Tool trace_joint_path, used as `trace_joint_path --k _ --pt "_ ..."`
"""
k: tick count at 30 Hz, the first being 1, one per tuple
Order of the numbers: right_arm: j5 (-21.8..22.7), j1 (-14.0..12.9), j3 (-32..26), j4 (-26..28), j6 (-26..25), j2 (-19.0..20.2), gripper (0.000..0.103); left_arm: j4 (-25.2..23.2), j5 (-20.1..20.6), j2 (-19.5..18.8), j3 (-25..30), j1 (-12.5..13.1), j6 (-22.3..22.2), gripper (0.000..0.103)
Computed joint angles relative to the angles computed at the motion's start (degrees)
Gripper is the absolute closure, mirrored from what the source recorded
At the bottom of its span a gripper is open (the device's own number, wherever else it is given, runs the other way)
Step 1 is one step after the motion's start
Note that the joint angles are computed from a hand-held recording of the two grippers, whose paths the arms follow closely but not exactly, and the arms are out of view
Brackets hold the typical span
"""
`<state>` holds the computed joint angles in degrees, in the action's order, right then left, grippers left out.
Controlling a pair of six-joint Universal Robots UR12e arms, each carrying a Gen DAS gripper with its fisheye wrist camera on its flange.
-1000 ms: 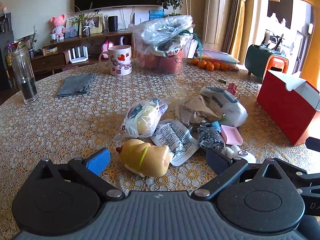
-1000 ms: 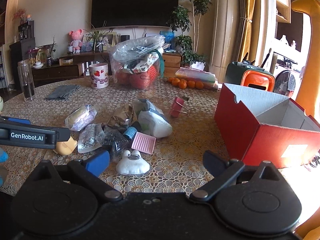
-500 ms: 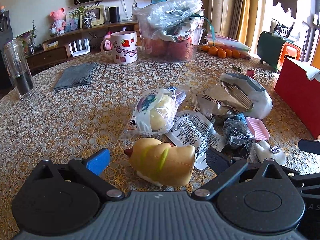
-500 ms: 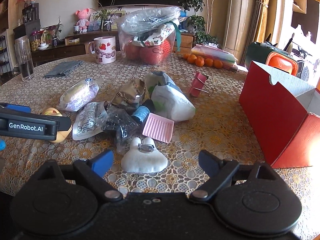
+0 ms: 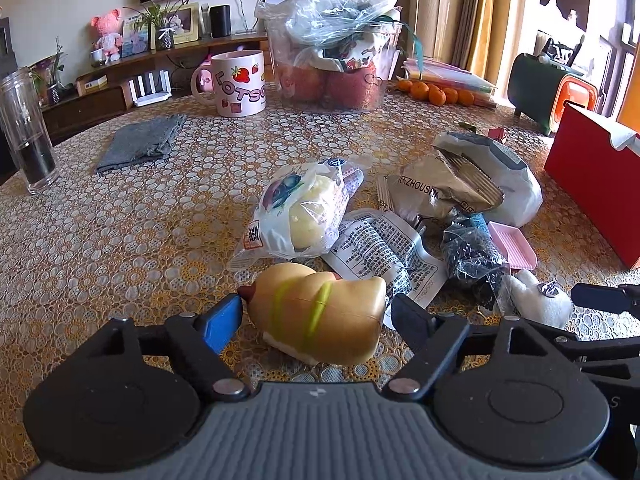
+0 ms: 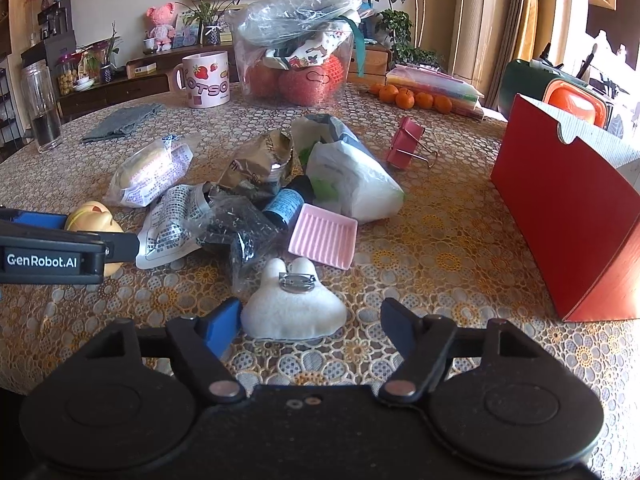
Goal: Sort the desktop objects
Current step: 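Reach the left tool to the yellow bread toy while the right tool reaches the white bunny toy, then close the left tool on the yellow bread toy while the right tool grasps the white bunny toy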
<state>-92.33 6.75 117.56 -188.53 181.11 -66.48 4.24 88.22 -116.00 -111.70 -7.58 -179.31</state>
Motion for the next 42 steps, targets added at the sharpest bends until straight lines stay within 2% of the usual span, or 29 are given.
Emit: trace_joint_path --k 2,4,6,11,27,42 --pt "0.67 -0.21 0.04 0.49 0.52 -0.15 0.032 0.05 0.00 0.01 0.00 -0.02 -0.02 0.022" --pt "1.41 -0.37 -0.03 1.11 0.69 -0.22 0.035 0.08 0.25 0.07 -0.01 -0.11 0.10 0.029" --pt "1.72 -0.42 0.03 1.10 0.52 -0.21 0.036 -0.01 0.24 0.11 0.02 -0.12 0.16 0.029" --pt "2.88 -0.58 0.04 1.25 0.19 -0.43 0.050 -0.53 0.44 0.36 0.02 -0.22 -0.28 0.031" --pt "4.33 -1.68 2.38 -1.41 1.59 -2.65 0.051 0.40 0.51 2.83 -1.54 -1.57 -0.57 0.033" --pt "5.63 -4.15 6.53 -4.63 3.97 -7.36 0.051 0.82 -0.64 5.45 -2.47 -4.45 1.05 0.033"
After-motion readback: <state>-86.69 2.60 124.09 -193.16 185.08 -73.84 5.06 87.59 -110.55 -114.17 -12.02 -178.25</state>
